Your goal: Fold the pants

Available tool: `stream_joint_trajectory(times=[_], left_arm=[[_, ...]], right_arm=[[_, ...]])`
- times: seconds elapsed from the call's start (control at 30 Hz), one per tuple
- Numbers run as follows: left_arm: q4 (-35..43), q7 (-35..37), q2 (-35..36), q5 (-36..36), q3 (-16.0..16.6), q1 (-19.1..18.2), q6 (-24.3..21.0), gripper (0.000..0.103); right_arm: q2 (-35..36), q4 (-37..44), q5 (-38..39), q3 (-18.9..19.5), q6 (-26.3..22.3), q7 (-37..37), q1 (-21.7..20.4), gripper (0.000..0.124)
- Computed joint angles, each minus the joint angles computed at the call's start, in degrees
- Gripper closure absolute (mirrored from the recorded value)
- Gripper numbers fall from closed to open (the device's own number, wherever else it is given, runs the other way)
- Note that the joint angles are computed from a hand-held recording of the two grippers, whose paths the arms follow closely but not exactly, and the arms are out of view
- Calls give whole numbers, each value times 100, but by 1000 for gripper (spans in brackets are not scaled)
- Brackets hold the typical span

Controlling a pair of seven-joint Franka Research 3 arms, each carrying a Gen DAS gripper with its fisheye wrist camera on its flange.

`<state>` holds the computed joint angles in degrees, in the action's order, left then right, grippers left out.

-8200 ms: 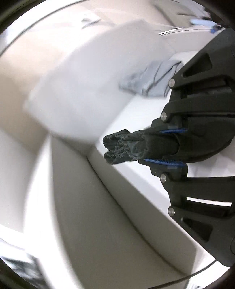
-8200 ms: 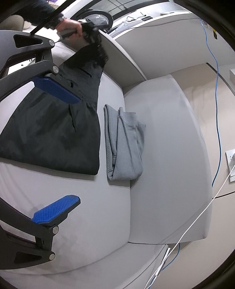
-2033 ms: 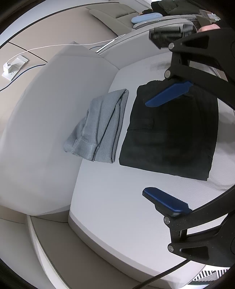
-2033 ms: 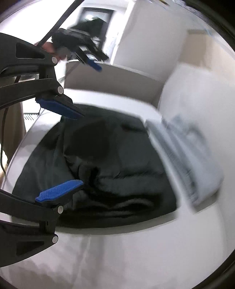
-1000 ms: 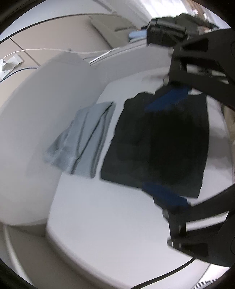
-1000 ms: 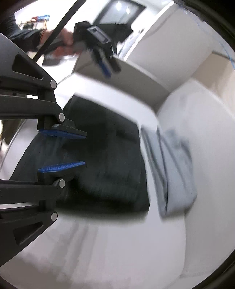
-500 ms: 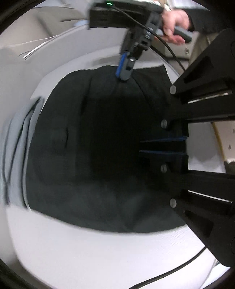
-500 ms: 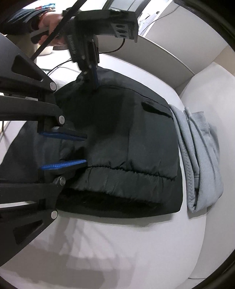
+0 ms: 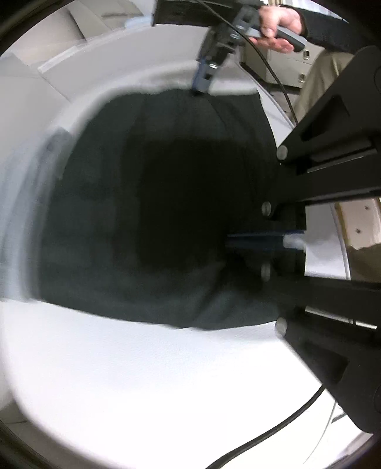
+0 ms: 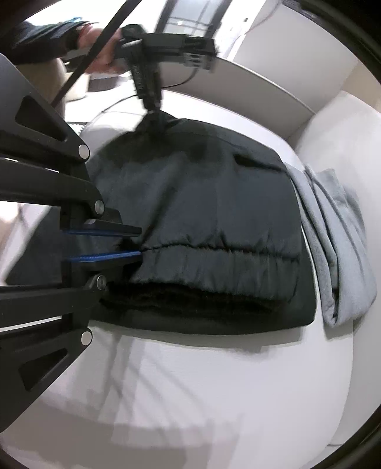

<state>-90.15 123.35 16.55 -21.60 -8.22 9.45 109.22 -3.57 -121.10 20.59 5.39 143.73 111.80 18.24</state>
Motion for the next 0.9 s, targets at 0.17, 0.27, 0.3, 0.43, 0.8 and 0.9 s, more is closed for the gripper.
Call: stream_joint_trajectory(times=[0.17,0.27,0.3,0.43,0.8,0.9], left_arm=[[536,396,195,-994,-217,7,668,102],[1194,-176,859,-653,-305,-298,949,102],[1133,-310,955,-514,-323,-377,1133,102],[1007,-600,1259,32,-373,-494,1714,102],[971,-637,1202,344,-462,-212,1557,102],[700,-555,1138,484,-447,-278,1894,102]], right_arm=[[-93,405,-1516,176,413,715,-106,100],[383,909,-2122,126,471,1227,-118,98],[593,1090,-2204,87,475,1309,-90,98],[1352,1670,-2426,-156,351,1607,77,98],[1263,1563,-2777,-404,-104,1735,278,105],[1290,1512,-2857,-370,-294,1839,245,105]])
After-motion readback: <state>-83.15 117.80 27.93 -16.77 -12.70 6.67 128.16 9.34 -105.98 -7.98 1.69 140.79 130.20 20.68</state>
